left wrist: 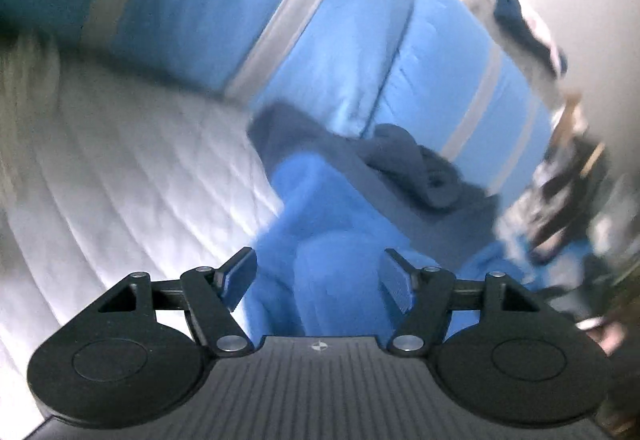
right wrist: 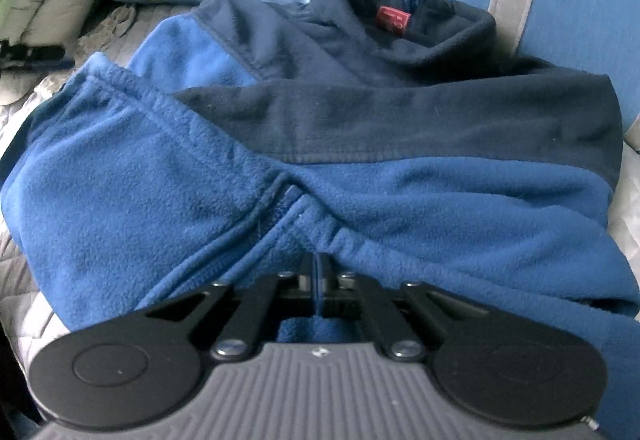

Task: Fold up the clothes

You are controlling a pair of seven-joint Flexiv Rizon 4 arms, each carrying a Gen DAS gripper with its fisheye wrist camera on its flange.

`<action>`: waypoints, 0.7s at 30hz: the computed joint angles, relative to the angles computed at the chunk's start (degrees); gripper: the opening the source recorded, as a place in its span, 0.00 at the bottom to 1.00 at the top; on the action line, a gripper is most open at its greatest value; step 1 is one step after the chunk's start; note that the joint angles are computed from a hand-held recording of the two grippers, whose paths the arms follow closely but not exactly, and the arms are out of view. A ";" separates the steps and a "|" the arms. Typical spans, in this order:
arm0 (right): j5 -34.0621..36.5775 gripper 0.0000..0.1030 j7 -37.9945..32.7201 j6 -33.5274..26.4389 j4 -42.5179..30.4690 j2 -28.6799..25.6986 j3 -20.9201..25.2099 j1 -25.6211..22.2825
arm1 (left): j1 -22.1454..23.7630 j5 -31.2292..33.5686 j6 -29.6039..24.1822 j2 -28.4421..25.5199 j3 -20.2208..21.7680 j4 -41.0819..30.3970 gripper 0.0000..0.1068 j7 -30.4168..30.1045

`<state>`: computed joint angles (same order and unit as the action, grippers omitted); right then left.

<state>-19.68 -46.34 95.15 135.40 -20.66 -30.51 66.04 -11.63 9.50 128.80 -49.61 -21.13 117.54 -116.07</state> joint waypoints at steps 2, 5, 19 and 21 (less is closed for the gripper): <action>-0.20 0.14 0.07 -0.43 -0.10 0.05 -0.29 0.29 | 5.25 6.31 2.32 -5.35 -4.88 -1.79 0.63 -2.48; -1.05 0.14 0.46 -0.94 -0.34 0.10 -0.11 -0.02 | 9.82 13.81 2.70 -11.28 -9.37 -5.30 0.63 -4.07; -2.13 0.14 1.65 0.26 -0.61 -0.30 2.19 -2.84 | 18.05 23.49 -0.86 -23.81 -20.28 -12.64 0.21 -2.94; -1.39 0.14 1.21 0.69 -0.56 -0.40 2.28 -2.82 | 14.88 19.27 0.95 -19.28 -16.86 -10.68 0.18 -2.77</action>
